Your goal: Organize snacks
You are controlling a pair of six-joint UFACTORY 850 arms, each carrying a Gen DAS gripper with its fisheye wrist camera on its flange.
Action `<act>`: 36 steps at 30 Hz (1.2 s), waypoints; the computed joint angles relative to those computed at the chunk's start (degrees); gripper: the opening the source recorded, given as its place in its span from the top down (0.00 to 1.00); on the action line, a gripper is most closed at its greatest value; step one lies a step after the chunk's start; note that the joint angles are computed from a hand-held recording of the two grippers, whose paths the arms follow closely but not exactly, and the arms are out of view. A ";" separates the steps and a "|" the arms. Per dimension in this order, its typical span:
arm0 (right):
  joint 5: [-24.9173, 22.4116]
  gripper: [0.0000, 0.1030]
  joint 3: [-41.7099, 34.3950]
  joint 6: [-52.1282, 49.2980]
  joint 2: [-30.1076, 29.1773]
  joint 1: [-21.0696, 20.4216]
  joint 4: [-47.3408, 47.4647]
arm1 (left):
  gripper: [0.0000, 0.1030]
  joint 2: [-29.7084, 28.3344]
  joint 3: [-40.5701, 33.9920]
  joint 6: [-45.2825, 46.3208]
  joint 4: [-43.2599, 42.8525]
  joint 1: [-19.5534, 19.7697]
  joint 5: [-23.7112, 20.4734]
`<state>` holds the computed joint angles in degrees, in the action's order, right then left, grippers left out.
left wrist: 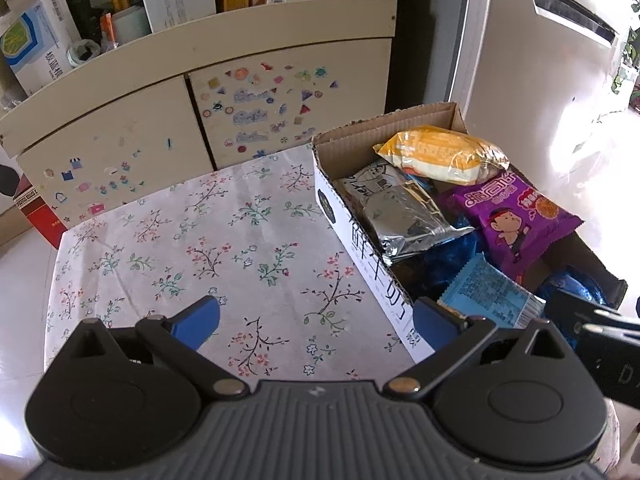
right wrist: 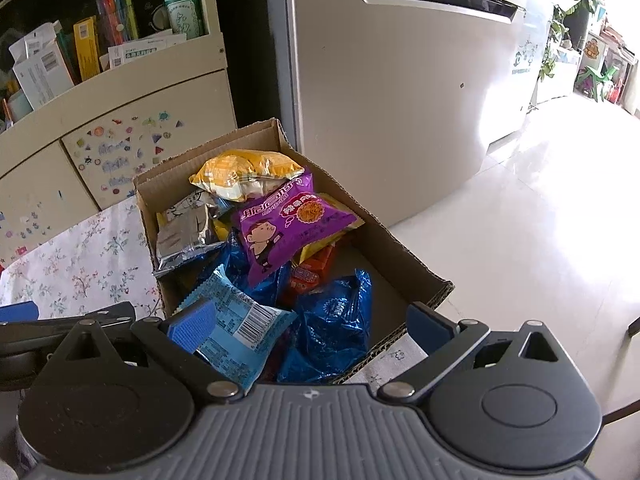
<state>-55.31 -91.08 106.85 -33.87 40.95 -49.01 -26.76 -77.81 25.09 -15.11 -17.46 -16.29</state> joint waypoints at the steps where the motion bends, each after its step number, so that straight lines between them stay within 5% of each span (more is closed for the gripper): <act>1: -0.05 0.00 -0.11 -0.24 -0.07 -0.01 0.13 | 0.01 0.06 0.08 -0.27 0.36 -0.07 0.13; 36: -2.10 0.00 -1.60 -1.58 -1.20 0.01 1.38 | 0.01 -0.77 -0.79 -5.44 5.71 -0.56 -0.56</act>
